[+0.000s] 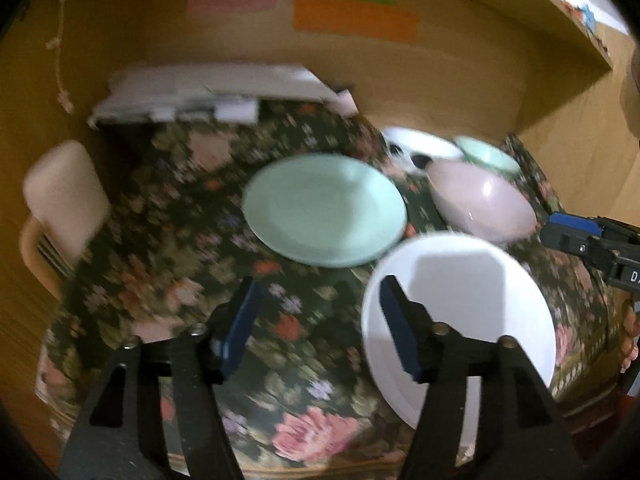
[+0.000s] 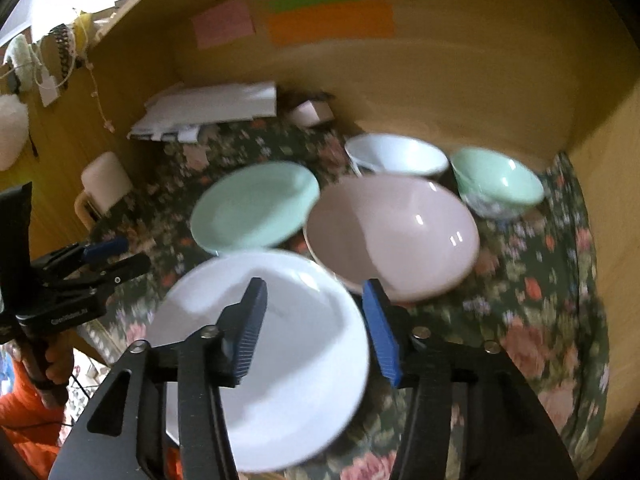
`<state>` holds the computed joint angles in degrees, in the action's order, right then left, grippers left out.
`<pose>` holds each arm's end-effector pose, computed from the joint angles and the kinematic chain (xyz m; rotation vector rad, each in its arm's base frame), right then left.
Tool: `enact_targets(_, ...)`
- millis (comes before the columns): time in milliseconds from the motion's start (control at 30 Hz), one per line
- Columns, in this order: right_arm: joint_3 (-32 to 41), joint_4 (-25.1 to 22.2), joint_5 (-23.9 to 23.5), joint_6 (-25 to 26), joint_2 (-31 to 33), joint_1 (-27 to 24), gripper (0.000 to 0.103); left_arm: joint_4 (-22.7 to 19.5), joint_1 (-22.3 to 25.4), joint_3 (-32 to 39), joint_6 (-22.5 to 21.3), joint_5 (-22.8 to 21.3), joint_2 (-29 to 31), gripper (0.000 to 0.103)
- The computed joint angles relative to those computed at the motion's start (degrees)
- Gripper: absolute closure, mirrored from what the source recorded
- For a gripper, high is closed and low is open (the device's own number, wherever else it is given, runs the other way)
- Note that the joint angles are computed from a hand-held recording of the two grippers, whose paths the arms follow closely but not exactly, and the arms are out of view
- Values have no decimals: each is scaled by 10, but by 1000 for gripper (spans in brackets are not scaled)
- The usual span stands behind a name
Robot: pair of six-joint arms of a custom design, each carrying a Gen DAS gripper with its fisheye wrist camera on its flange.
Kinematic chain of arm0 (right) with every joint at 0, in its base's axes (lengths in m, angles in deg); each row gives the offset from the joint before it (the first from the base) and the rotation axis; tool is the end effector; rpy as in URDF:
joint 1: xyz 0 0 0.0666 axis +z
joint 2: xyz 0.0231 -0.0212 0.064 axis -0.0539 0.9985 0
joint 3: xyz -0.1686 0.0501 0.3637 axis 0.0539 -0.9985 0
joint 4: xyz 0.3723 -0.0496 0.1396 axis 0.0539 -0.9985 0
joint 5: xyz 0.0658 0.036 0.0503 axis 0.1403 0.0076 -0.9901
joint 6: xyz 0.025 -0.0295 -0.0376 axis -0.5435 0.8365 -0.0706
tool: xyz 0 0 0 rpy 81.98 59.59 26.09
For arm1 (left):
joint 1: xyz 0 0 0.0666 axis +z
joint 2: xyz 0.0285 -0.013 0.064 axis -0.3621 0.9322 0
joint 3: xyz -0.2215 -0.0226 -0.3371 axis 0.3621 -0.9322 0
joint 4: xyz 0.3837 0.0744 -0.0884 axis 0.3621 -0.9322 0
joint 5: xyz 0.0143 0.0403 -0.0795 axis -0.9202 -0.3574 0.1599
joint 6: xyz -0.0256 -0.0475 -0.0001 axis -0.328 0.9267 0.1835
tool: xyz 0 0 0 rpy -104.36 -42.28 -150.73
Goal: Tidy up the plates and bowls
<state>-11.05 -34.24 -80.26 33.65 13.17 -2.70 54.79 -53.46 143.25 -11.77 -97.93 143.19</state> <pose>0.4056 0.0147 0.4155 -0.3827 2.3764 0.3552 0.3893 -0.2325 0.3656 0.0456 2.2965 -0.1053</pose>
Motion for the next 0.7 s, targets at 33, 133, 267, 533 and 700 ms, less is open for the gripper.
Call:
enact_targets(33, 5, 1, -2, 1, 3, 1, 47, 3, 4, 1, 0, -6, -3, 29)
enact_targets(133, 27, 11, -6, -1, 20, 11, 40, 10, 19, 6, -1, -12, -9, 21)
enact_targets(267, 62, 9, -7, 4, 54, 26, 39, 5, 42, 22, -5, -13, -1, 16)
enact_targets(533, 143, -18, 1, 5, 147, 52, 38, -15, 86, 56, -15, 15, 38, 15)
enact_targets(700, 193, -42, 23, 14, 205, 63, 38, -32, 107, 79, -12, 44, 74, 15)
